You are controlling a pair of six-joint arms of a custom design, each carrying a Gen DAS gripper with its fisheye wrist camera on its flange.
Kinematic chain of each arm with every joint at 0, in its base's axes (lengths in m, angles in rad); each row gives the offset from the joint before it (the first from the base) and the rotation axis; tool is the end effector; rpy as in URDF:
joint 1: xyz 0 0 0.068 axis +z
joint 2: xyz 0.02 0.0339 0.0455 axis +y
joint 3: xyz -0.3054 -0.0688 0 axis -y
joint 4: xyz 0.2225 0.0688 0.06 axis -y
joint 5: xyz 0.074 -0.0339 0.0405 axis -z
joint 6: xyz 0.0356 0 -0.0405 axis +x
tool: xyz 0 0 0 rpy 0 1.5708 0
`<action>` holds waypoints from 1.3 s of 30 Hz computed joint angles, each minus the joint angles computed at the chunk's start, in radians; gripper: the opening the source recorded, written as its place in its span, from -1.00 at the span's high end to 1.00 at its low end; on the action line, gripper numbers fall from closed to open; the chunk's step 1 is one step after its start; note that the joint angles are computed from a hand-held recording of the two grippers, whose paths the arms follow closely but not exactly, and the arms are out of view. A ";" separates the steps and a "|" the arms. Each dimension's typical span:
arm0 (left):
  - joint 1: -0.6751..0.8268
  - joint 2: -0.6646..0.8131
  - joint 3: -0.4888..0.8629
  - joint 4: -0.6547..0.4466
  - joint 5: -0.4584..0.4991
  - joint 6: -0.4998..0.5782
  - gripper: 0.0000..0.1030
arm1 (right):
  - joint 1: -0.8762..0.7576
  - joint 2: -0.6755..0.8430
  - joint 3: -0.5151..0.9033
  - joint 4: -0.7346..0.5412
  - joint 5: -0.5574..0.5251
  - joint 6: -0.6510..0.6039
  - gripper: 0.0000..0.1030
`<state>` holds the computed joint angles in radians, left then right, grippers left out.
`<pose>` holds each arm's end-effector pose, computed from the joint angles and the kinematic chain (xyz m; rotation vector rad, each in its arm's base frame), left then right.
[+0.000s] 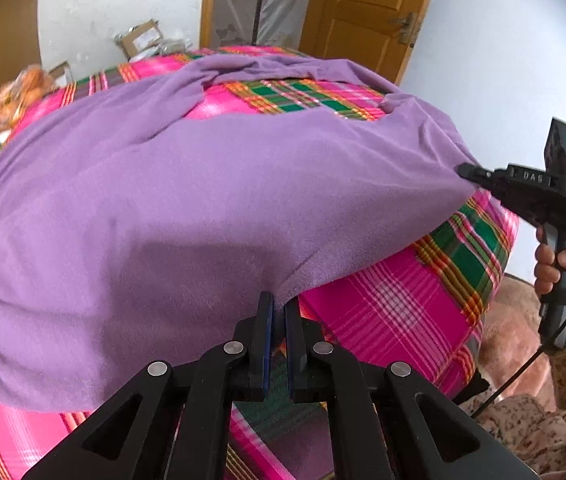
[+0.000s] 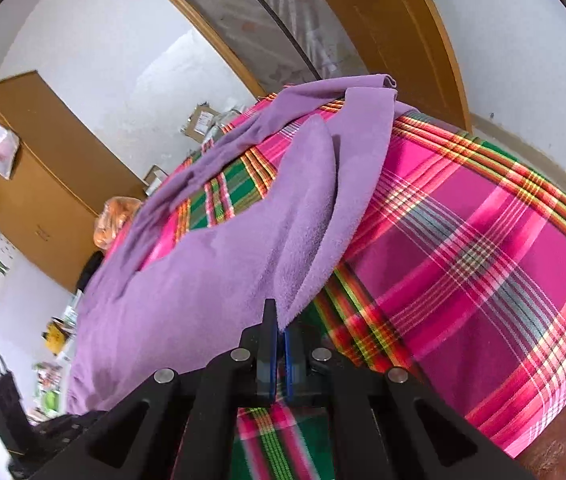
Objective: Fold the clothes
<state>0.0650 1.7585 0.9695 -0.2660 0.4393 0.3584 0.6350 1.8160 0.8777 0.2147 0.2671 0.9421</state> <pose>0.3290 0.0062 0.2055 0.5153 2.4718 -0.4105 0.2916 0.2032 0.1940 0.4926 2.2658 0.5211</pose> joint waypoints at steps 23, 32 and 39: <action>0.543 0.075 0.121 -0.056 0.075 -0.370 0.31 | -0.005 0.026 0.007 -0.025 -0.010 0.034 0.94; 0.587 0.131 0.153 -0.069 0.120 -0.460 0.09 | 0.001 0.032 0.019 -0.039 0.000 0.045 0.92; 0.613 0.181 0.176 -0.017 0.227 -0.650 0.10 | 0.006 0.041 0.040 -0.056 0.009 0.050 0.92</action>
<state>0.6781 1.9400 1.1457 -0.2827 0.6660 -0.2919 0.6405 1.8573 0.9173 0.1589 0.2762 0.9920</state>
